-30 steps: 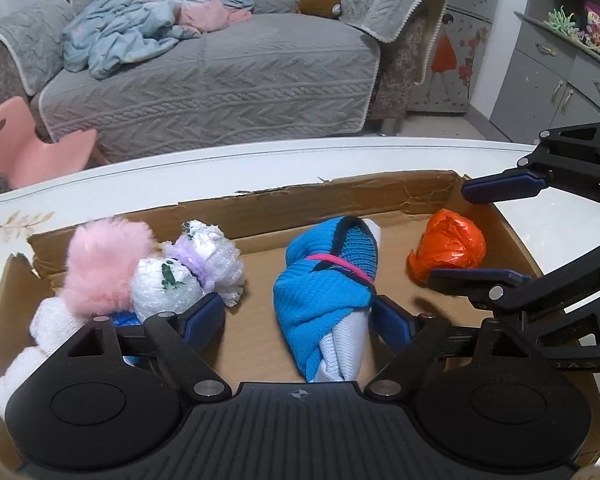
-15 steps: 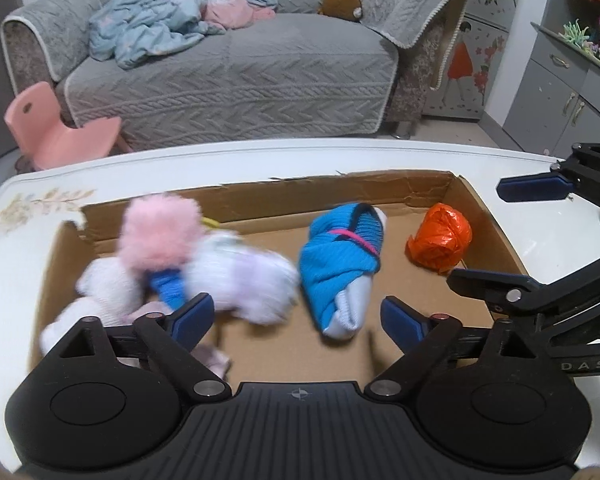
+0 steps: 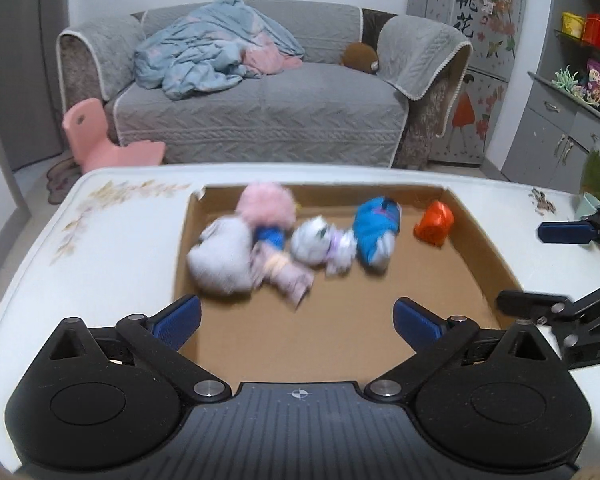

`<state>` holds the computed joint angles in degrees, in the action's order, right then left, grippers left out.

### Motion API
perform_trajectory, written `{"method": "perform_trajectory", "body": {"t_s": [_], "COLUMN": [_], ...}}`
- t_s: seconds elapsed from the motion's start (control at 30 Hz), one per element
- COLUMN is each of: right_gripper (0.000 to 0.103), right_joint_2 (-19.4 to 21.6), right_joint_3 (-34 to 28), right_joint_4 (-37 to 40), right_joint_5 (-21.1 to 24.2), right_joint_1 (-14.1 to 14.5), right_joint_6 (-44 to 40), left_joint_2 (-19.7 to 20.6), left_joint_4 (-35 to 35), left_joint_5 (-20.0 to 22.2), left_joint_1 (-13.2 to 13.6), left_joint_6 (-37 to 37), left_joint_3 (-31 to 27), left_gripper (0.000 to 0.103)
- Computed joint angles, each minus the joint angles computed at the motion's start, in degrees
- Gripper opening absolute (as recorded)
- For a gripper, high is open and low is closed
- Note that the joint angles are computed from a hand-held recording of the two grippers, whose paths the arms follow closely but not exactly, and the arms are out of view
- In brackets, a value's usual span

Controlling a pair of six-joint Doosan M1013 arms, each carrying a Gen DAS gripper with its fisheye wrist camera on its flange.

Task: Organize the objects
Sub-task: 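Open both tools to release the blue sock and orange bundle in the box, then move both tools back over the pile of socks beside the box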

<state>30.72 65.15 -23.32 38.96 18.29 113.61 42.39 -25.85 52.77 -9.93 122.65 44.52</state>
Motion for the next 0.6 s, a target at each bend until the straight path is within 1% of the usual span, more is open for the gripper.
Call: {"method": "perform_trajectory", "body": {"t_s": [0.03, 0.1, 0.13, 0.23, 0.3, 0.37, 0.43, 0.47, 0.5, 0.57, 0.6], "right_gripper": [0.091, 0.096, 0.096, 0.096, 0.096, 0.098, 0.099, 0.099, 0.099, 0.099, 0.099], "right_joint_2": [-0.72, -2.68, -3.52, -6.05, -7.01, -7.97, -8.73, -9.18, -9.61, -10.49, -10.78], "right_joint_3": [1.17, 4.59, 6.16, 11.26, 13.33, 15.70, 17.72, 18.85, 19.88, 22.04, 22.76], "right_joint_4": [-1.08, -2.42, -2.86, -4.38, -4.60, -8.31, -9.86, -10.78, -11.96, -14.89, -15.35], "right_joint_5": [-0.59, -3.43, -4.65, -8.81, -10.34, -11.66, -13.18, -14.26, -15.27, -16.82, -17.42], "right_joint_1": [0.45, 1.08, 1.40, 2.42, 3.19, 4.10, 4.68, 4.94, 5.22, 5.95, 6.18], "right_joint_6": [1.90, 5.39, 6.73, 9.96, 10.60, 13.58, 16.69, 18.28, 20.02, 24.81, 25.62], "left_joint_2": [-1.07, -3.46, -4.60, -7.41, -9.36, -11.16, -12.66, -13.48, -14.03, -14.45, -14.95], "left_joint_4": [-1.01, -2.20, -3.64, -7.92, -12.07, -14.23, -17.75, -20.40, -22.60, -25.02, -25.97], "left_joint_5": [-1.04, -3.37, -4.04, -5.21, -5.67, -6.66, -6.93, -7.88, -8.04, -6.46, -7.43], "left_joint_1": [0.38, 1.05, 1.57, 3.04, 4.09, 4.65, 5.35, 5.70, 6.05, 6.58, 6.58], "left_joint_6": [1.16, 3.16, 4.48, 8.43, 12.94, 16.00, 20.97, 23.17, 24.35, 25.31, 26.13], "left_joint_3": [2.07, 6.77, 9.13, 15.23, 19.52, 23.32, 26.69, 28.50, 29.66, 30.39, 31.27], "left_gripper": [0.103, 0.103, 0.103, 0.103, 0.102, 0.103, 0.102, 0.103, 0.103, 0.103, 0.103]}}
